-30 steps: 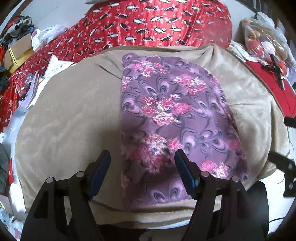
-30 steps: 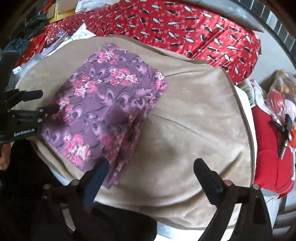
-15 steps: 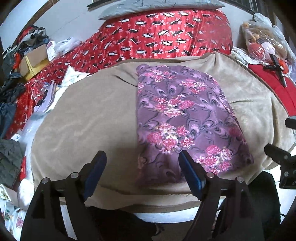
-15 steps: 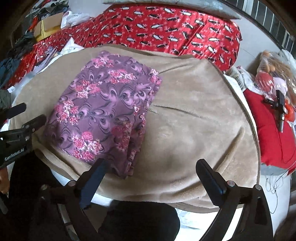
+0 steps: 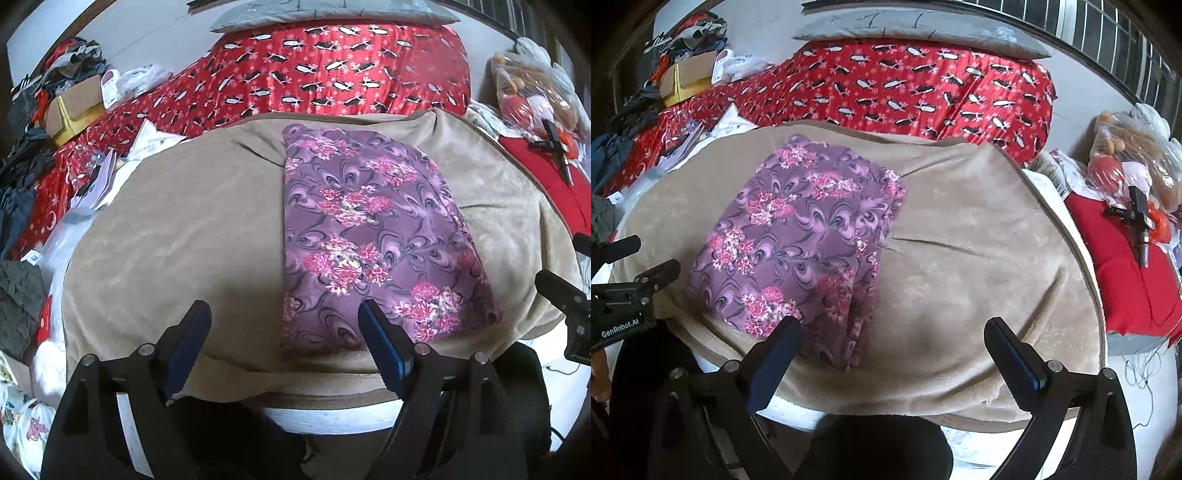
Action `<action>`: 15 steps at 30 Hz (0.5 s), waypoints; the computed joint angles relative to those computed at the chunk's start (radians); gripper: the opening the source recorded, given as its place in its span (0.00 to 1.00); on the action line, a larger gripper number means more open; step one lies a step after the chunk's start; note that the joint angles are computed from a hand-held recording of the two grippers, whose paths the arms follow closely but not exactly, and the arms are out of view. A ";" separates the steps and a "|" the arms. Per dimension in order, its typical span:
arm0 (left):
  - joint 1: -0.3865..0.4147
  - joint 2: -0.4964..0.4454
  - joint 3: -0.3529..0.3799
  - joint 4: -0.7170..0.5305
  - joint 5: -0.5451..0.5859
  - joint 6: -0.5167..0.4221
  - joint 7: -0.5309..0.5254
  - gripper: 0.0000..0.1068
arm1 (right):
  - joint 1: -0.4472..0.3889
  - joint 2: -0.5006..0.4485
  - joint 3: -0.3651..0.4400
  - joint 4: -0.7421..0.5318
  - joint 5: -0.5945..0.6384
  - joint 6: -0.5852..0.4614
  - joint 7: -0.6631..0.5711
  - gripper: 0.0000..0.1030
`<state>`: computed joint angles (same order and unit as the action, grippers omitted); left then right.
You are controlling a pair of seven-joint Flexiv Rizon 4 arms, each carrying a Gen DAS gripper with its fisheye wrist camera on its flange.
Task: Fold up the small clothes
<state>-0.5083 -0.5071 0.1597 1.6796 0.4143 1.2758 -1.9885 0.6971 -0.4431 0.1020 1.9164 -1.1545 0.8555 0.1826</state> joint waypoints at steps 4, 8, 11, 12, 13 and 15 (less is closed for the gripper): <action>0.001 0.007 -0.008 0.007 -0.006 -0.004 -0.004 0.77 | 0.002 0.011 -0.003 0.011 -0.024 -0.009 0.032 0.97; 0.009 0.015 -0.027 0.017 -0.019 0.008 0.017 0.77 | -0.006 0.020 -0.002 0.023 -0.051 -0.002 0.066 0.97; 0.009 0.013 -0.032 0.015 -0.024 0.003 0.030 0.77 | -0.015 0.017 0.004 0.022 -0.048 0.003 0.063 0.97; 0.011 0.012 -0.035 0.015 -0.030 0.001 0.034 0.77 | -0.016 0.015 0.006 0.020 -0.042 0.005 0.057 0.97; 0.013 0.009 -0.036 0.014 -0.036 -0.003 0.037 0.77 | -0.019 0.012 0.006 0.019 -0.038 0.012 0.055 0.97; 0.016 0.004 -0.038 0.009 -0.045 -0.012 0.045 0.77 | -0.022 0.006 0.005 0.018 -0.029 0.027 0.058 0.97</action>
